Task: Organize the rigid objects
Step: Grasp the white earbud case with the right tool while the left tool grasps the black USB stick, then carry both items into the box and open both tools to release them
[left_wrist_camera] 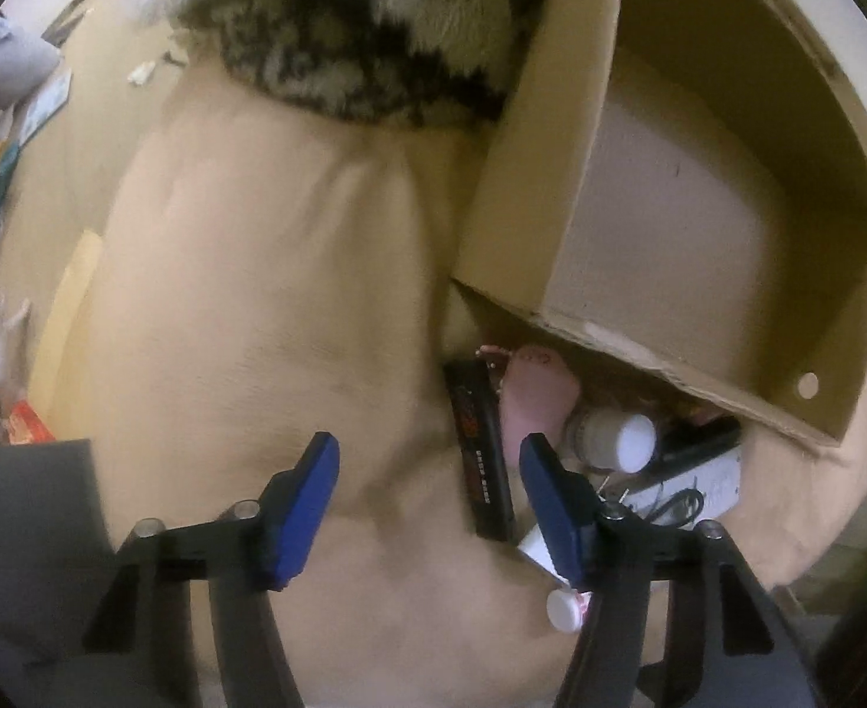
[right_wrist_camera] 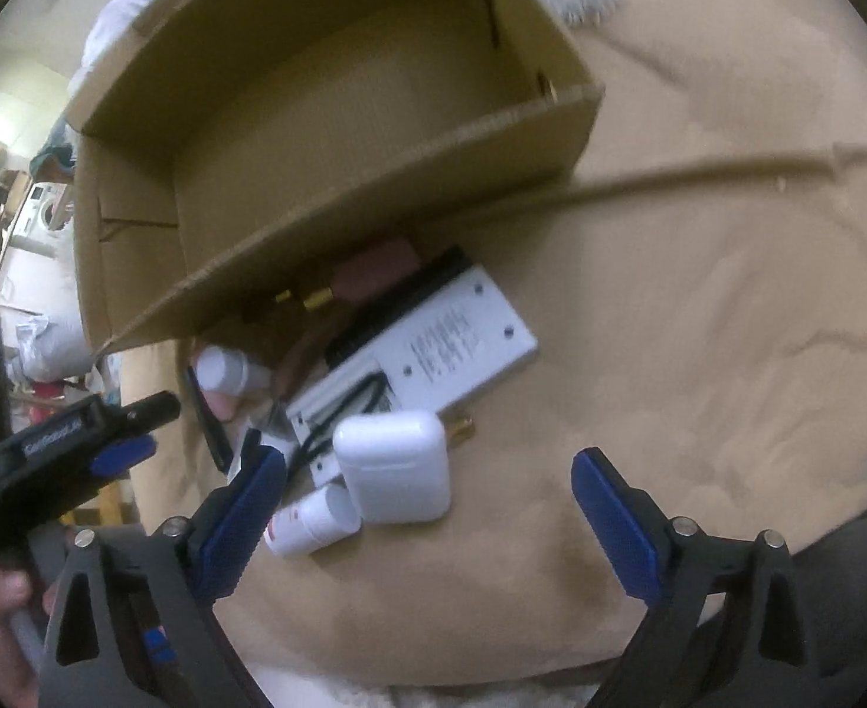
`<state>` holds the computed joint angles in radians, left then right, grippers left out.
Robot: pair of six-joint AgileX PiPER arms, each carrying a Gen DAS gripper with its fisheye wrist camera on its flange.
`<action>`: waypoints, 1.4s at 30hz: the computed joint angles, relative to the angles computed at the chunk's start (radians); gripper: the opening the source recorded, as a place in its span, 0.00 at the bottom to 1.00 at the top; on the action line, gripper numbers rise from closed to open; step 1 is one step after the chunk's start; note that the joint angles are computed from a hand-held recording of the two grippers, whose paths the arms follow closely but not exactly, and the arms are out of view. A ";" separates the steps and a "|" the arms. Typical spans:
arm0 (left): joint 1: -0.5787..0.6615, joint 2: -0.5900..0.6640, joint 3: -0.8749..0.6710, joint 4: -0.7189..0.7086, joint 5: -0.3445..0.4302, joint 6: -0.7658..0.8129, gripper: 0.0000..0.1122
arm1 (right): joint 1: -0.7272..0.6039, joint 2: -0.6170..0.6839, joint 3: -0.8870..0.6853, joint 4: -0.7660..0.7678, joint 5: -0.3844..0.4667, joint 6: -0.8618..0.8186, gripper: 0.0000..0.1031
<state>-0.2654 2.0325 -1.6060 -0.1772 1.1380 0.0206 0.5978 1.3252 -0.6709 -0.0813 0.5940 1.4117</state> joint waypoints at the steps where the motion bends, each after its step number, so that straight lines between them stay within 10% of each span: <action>1: -0.004 0.008 0.002 -0.002 0.001 0.002 0.45 | -0.008 0.000 0.009 0.031 -0.015 -0.025 0.91; 9: -0.059 0.056 0.011 0.008 -0.020 -0.001 0.35 | -0.052 0.010 0.038 0.169 -0.058 -0.160 0.83; 13: -0.086 0.076 0.009 0.051 -0.036 -0.021 0.09 | -0.040 0.095 -0.019 0.125 -0.027 -0.157 0.83; 17: -0.083 0.075 0.018 0.045 -0.055 0.004 0.09 | -0.010 0.172 -0.089 0.067 0.024 -0.161 0.72; 19: -0.083 0.064 0.041 0.051 -0.080 0.012 0.09 | 0.000 0.165 -0.091 0.051 0.004 -0.175 0.45; 42: -0.047 -0.252 0.296 0.094 -0.215 0.050 0.09 | 0.165 -0.024 -0.069 -0.239 0.062 0.161 0.41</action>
<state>-0.3129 1.7807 -1.3097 -0.0835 0.9233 0.0701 0.7630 1.3009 -0.7394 -0.3200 0.6563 1.5726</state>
